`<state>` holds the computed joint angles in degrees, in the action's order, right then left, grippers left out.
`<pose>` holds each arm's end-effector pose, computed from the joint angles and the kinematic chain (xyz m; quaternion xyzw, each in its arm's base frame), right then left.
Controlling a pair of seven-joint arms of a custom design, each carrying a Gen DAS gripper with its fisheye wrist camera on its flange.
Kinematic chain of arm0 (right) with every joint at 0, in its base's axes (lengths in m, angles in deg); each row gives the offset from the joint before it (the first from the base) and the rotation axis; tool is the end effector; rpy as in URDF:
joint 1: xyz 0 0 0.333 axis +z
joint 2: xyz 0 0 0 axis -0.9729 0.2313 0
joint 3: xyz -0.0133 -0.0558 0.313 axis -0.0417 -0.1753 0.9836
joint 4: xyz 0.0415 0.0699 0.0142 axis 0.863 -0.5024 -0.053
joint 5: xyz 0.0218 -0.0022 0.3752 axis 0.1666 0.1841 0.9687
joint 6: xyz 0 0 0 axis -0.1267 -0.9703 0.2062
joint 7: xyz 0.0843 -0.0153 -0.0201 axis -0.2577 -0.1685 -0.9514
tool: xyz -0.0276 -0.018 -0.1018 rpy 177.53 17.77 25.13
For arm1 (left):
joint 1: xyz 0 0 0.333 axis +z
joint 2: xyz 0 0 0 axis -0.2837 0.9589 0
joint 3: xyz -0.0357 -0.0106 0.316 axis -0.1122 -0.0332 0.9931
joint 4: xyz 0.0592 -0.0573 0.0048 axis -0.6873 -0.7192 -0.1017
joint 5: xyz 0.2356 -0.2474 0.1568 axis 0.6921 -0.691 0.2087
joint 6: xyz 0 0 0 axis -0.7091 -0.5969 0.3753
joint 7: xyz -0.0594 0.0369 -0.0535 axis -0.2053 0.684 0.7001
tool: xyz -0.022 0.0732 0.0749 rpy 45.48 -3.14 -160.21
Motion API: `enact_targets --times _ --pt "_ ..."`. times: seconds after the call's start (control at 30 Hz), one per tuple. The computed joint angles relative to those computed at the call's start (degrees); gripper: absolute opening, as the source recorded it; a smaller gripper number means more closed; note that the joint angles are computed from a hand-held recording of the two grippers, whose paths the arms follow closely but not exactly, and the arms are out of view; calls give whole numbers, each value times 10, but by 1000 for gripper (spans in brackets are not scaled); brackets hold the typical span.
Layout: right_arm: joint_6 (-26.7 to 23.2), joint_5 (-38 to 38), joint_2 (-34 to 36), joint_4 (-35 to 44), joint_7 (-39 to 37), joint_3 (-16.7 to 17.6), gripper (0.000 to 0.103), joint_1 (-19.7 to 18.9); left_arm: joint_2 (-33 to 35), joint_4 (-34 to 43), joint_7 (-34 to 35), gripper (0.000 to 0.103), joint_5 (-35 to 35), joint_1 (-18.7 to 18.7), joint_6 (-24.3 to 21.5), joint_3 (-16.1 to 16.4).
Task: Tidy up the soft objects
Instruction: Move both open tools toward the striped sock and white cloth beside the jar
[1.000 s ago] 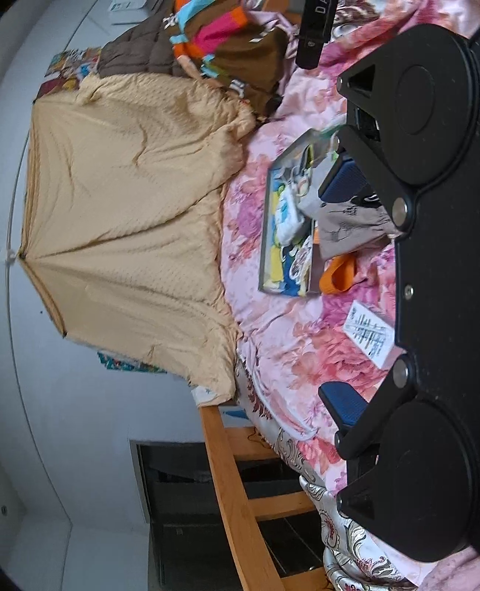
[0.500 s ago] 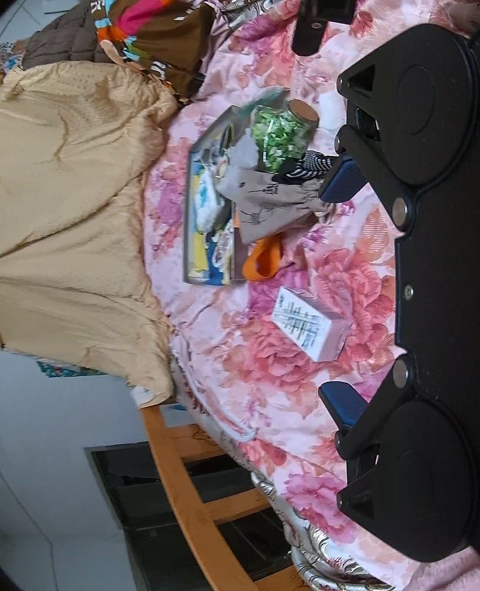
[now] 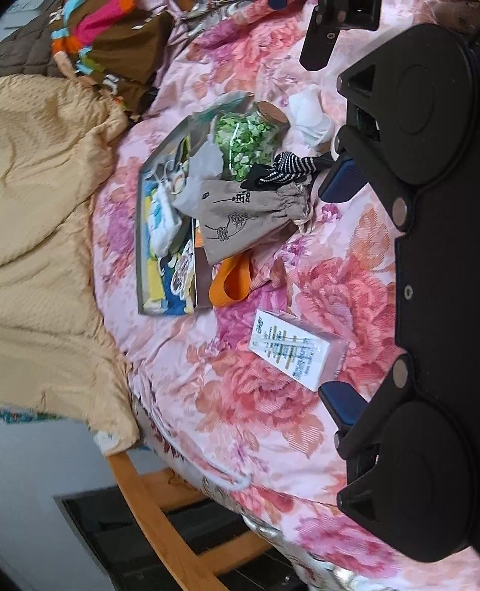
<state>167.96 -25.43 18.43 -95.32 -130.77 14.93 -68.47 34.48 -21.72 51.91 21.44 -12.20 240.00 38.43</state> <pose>0.5591 0.1114 0.3987 -0.5469 0.6939 -0.3771 0.2779 0.6707 -0.1591 0.4090 -0.4646 0.7790 -0.3451 0.2411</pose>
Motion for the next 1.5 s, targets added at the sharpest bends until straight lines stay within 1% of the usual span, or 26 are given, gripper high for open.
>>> enact_targets --times 0.1,0.17,0.27,0.33,0.37,0.4,0.47,0.53,0.57,0.6,0.67,0.7,0.73,0.83,0.9,0.97,1.0,1.03,1.13,1.2,1.3,1.33,1.37,1.43,1.47,1.5 --pt "7 -21 14 19 -18 -2 103 0 32 56 35 102 6 13 -49 -18" --pt "21 -33 27 33 -46 -4 103 -4 54 89 69 102 -2 20 -65 -31" --pt "45 1 46 46 -143 -7 103 -10 90 130 133 102 -14 32 -72 -57" --pt "64 55 60 50 -231 -9 103 -11 110 150 154 102 -22 27 -63 -58" --pt "75 81 67 52 -271 -11 103 -11 116 158 152 102 -28 21 -65 -52" --pt "83 92 72 55 -290 -16 103 -8 122 167 146 102 -33 15 -74 -46" --pt "100 90 84 67 -305 -29 103 1 135 187 150 102 -45 15 -98 -49" --pt "109 86 97 79 -319 -40 103 8 146 203 159 102 -50 7 -103 -43" --pt "112 99 105 85 -341 -42 103 8 152 209 166 102 -52 4 -103 -44" --pt "117 118 112 87 -368 -45 103 7 161 218 181 102 -57 8 -104 -55" --pt "107 200 123 88 -466 -37 103 -2 177 230 209 102 -70 16 -106 -77" --pt "96 258 129 88 -530 -24 103 -15 185 238 219 102 -78 19 -111 -86" --pt "89 294 133 89 -565 -17 102 -22 193 245 229 102 -88 25 -120 -97" --pt "70 385 139 93 -633 -5 99 -40 210 268 256 102 -119 33 -172 -115" --pt "72 432 140 89 -663 -1 99 -49 218 279 277 102 -136 36 -200 -123" --pt "70 485 144 87 -711 14 97 -65 225 282 315 102 -156 44 -224 -140" --pt "65 509 146 88 -738 22 95 -72 228 283 336 102 -163 47 -236 -146" --pt "63 527 148 88 -761 26 93 -77 230 287 350 102 -167 44 -246 -146" --pt "51 598 161 97 -839 51 91 -100 239 313 361 102 -156 7 -272 -110" --pt "53 620 167 99 -863 47 88 -98 249 333 369 100 -158 -11 -288 -94" --pt "58 642 174 105 -880 27 81 -84 268 379 357 94 -179 -23 -355 -77" --pt "62 659 176 107 -895 32 78 -89 275 397 345 92 -190 -26 -381 -73" --pt "70 679 178 106 -912 41 77 -98 278 408 335 91 -199 -30 -397 -68" --pt "75 718 182 108 -946 60 73 -115 290 440 312 85 -220 -35 -436 -59" --pt "71 730 183 110 -958 63 71 -115 299 461 297 84 -229 -39 -456 -53" --pt "71 735 184 111 -965 59 66 -110 310 484 276 81 -236 -44 -475 -47"
